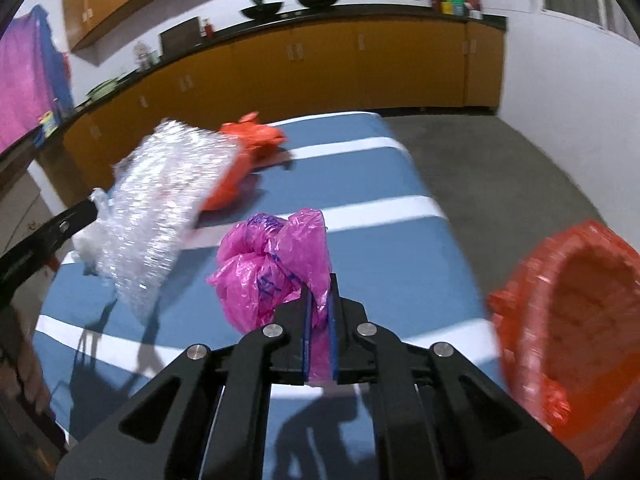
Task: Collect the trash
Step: 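Grasp the pink bag with the right gripper while the left gripper grasps the bubble wrap, then carry the pink bag and bubble wrap over the red basket and open both grippers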
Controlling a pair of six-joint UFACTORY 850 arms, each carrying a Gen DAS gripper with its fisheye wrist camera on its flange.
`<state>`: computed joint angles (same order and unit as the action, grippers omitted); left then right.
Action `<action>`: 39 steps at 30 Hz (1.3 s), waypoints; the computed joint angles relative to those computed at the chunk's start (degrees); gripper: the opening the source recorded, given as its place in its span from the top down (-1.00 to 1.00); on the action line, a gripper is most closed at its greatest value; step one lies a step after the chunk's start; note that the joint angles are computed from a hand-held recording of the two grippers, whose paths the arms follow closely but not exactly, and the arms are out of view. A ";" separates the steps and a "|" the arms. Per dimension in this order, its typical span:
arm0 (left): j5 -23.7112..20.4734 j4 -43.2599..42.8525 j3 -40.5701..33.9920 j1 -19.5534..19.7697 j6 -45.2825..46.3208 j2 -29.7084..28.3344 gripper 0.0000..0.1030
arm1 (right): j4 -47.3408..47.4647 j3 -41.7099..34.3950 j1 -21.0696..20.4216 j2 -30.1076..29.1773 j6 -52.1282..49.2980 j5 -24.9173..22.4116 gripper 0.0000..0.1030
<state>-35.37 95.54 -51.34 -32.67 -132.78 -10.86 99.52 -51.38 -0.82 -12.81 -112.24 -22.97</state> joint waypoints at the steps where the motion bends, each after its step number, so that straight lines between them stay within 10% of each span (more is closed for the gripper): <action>1: 0.39 -0.37 -1.12 0.21 1.14 -1.18 -0.15 | -0.28 0.24 -1.00 0.23 0.45 -0.10 0.86; 8: 3.03 -11.46 -7.64 2.44 13.98 -8.53 -0.04 | -3.54 0.78 -4.88 1.12 4.47 -2.06 0.86; 16: 3.53 -11.87 -9.16 1.29 16.48 -10.81 0.69 | -4.65 1.29 -6.01 2.18 6.76 -4.04 0.86; 39: 0.17 -10.81 -8.55 -6.19 15.83 -6.22 0.76 | -4.72 3.13 -14.56 6.44 7.10 -11.27 0.86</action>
